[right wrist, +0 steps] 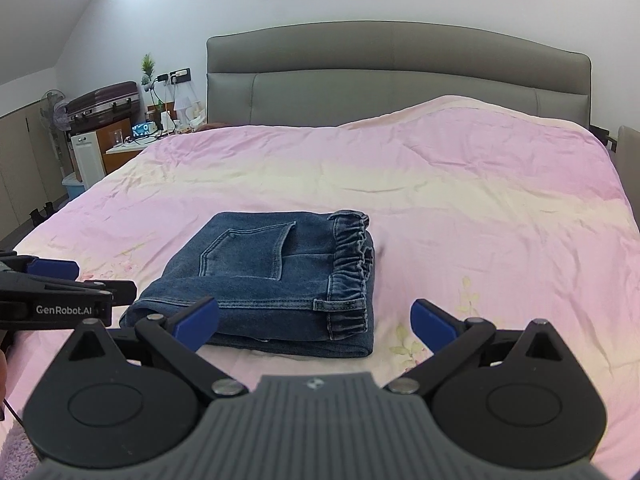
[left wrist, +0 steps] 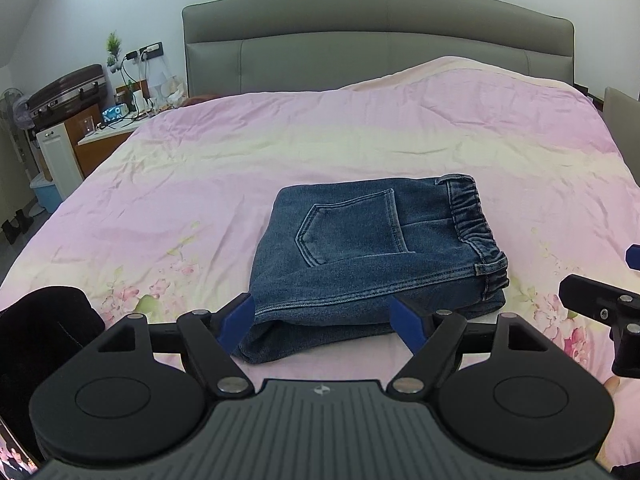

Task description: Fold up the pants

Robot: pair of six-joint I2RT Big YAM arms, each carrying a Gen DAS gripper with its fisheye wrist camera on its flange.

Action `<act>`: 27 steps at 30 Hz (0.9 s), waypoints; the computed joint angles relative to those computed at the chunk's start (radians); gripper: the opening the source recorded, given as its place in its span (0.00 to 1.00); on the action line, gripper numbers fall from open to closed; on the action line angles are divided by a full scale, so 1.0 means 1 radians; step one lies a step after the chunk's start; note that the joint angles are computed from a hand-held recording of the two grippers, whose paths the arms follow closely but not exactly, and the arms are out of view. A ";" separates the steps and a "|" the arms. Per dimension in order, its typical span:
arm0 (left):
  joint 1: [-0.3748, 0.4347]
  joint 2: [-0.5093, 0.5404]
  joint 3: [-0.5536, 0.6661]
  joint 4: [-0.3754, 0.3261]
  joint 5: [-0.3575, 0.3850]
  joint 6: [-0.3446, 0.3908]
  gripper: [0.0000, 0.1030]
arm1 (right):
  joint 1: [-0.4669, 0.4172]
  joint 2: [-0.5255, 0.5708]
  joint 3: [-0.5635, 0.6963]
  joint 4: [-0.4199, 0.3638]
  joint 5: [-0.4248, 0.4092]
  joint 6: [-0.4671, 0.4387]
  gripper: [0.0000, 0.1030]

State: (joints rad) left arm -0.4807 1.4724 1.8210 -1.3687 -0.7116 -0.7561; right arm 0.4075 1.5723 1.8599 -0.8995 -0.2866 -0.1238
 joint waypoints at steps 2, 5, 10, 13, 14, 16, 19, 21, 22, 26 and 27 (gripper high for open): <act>0.000 -0.001 0.002 0.000 0.002 0.004 0.87 | 0.000 -0.002 -0.002 0.000 0.002 0.001 0.95; -0.004 0.006 0.016 -0.011 -0.004 0.003 0.87 | -0.003 -0.006 -0.005 0.005 -0.003 0.002 0.95; -0.007 0.008 0.030 -0.019 -0.007 0.003 0.87 | -0.007 -0.016 -0.010 0.017 -0.015 0.002 0.95; -0.009 0.011 0.040 -0.023 -0.011 0.009 0.87 | -0.008 -0.028 -0.024 0.031 -0.019 0.001 0.95; -0.010 0.013 0.044 -0.023 -0.013 0.010 0.87 | -0.008 -0.031 -0.027 0.032 -0.021 0.001 0.95; -0.014 0.013 0.046 -0.023 -0.018 0.011 0.87 | -0.010 -0.035 -0.028 0.032 -0.023 0.001 0.95; -0.016 0.013 0.051 -0.025 -0.020 0.014 0.87 | -0.011 -0.043 -0.035 0.037 -0.028 0.003 0.95; -0.016 0.012 0.050 -0.024 -0.021 0.016 0.87 | -0.012 -0.046 -0.036 0.039 -0.030 0.004 0.95; -0.017 0.012 0.051 -0.024 -0.022 0.015 0.87 | -0.013 -0.048 -0.036 0.039 -0.033 0.004 0.95; -0.016 0.012 0.052 -0.026 -0.023 0.015 0.87 | -0.016 -0.047 -0.034 0.035 -0.044 -0.001 0.95; -0.016 0.012 0.053 -0.028 -0.024 0.014 0.87 | -0.016 -0.049 -0.036 0.036 -0.046 -0.002 0.95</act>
